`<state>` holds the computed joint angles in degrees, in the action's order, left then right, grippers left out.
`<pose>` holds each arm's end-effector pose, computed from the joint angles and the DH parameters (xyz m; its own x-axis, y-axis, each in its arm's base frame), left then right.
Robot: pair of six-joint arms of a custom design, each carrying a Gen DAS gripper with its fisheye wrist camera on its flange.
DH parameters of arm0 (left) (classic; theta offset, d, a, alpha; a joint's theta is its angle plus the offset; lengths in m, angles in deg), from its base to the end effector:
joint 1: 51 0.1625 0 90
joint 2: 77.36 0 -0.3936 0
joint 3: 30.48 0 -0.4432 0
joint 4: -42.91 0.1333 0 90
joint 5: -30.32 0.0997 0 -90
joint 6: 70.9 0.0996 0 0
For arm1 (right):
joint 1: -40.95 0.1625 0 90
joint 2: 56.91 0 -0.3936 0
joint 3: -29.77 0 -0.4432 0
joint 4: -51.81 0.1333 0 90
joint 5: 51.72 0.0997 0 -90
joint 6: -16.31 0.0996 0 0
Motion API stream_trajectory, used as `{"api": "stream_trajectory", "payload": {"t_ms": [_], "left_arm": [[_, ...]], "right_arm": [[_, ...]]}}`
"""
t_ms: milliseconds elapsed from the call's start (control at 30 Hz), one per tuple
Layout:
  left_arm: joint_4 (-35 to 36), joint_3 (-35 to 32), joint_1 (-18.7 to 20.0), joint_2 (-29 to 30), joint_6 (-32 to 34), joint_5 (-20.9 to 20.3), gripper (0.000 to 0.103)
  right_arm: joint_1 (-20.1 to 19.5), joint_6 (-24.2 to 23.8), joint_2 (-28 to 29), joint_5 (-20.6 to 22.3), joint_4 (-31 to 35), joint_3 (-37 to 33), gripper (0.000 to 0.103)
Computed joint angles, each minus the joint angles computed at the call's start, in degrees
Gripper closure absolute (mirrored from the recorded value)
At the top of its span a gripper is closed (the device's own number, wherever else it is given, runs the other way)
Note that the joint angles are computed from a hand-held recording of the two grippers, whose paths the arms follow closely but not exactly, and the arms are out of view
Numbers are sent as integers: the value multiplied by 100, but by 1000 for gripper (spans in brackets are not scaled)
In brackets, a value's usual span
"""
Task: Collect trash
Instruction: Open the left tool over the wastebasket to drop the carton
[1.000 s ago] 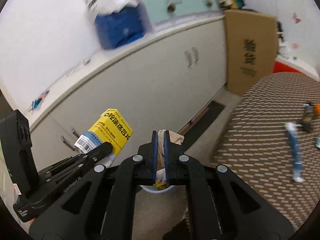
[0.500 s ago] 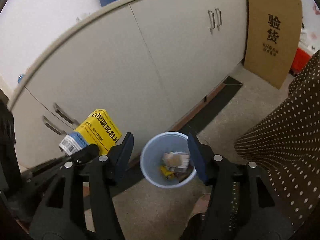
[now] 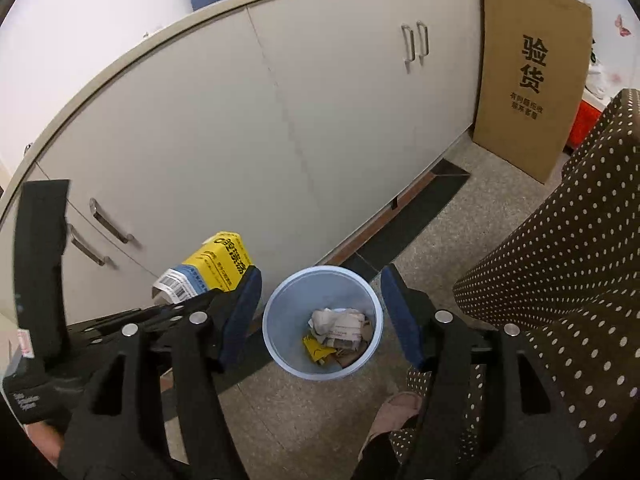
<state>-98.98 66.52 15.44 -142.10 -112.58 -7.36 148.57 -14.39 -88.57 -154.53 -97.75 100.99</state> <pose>-0.0682 -0.6871 0.2581 -0.7482 -0.5737 -0.3334 -0.1621 0.6452 -0.7466 0.3493 -0.7322 0.0297 -0.6736 -0.6489 0.3538 -0.7308 0.6563 -0.1877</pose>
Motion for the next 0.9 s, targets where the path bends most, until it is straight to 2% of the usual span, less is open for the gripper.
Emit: {"api": "stream_trajectory", "payload": {"t_ms": [200,233,267,300,333,400,667,900], "left_arm": [[-29,-357,28,254,269,113,99],[-2,-395,37,275,275,118,86],[96,-454,51,302,210,134,68],[408,-579,63,357,-40,235,28],[527,-628,66,394,-150,343,21],[605,-631,52,412,-193,478,21],[491,-443,-175,310,-188,603,21],[-2,-125,-639,-5,2,808,21]], "right_arm": [[-44,81,-16,78,-283,8,40],[-56,121,-32,80,-329,28,40],[-72,190,-46,86,-351,33,40],[-80,252,-59,88,-348,34,40],[-91,308,-70,94,-319,30,40],[-109,364,-84,78,-276,4,40],[-81,411,-219,25,-260,89,40],[-35,396,-627,321,-406,342,39]]}}
